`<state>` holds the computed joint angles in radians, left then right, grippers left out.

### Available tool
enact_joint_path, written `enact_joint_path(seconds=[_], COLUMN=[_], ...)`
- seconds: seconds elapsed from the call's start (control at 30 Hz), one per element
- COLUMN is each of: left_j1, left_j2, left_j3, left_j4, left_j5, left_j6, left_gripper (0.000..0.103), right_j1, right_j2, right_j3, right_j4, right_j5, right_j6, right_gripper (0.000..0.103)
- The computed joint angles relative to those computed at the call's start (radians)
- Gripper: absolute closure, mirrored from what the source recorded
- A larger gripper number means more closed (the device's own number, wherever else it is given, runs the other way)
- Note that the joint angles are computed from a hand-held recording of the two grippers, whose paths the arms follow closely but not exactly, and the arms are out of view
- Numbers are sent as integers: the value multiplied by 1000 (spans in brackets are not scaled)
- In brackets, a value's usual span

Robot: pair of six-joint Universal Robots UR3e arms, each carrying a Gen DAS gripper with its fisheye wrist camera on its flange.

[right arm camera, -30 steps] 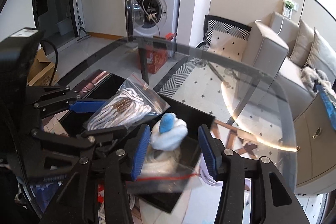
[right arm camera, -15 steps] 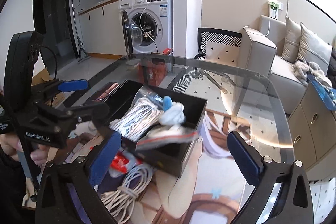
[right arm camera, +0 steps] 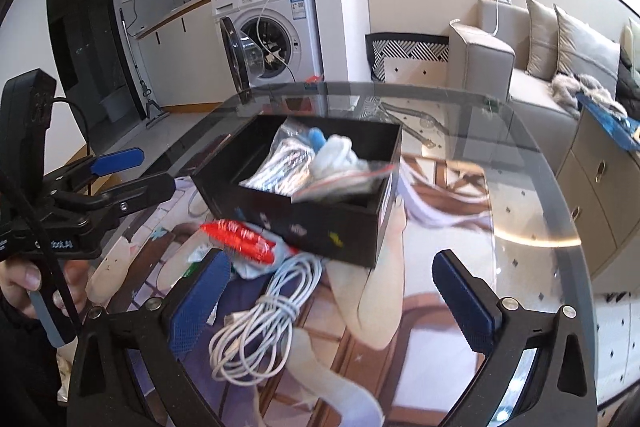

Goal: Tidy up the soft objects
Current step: 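Open both grippers and withdraw them from the black box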

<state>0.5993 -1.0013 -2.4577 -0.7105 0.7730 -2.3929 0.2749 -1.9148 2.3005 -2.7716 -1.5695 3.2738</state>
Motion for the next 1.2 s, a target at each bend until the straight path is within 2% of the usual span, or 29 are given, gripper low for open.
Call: enact_joint_path(seconds=[0.47,0.73,0.9,1.07,1.2], left_j1=[101,77,52,62,54], left_j2=[200,181,130,126,97], left_j3=[-80,-120,-140,-144,-143], left_j4=[-212,-156,-69,-84,-44], left_j5=[-27,5,26,23,30], left_j6=[140,140,120,136,122], left_gripper=[0,0,0,0,0], right_j1=[81,98,90,92,100], right_j2=[61,134,184,275,317], right_j3=[58,43,2,-83,-112], right_j4=[-59,-70,-59,-17,1], right_j5=[-21,-35,-23,-49,-58], right_j6=[75,104,95,101,99], right_gripper=[0,0,0,0,0])
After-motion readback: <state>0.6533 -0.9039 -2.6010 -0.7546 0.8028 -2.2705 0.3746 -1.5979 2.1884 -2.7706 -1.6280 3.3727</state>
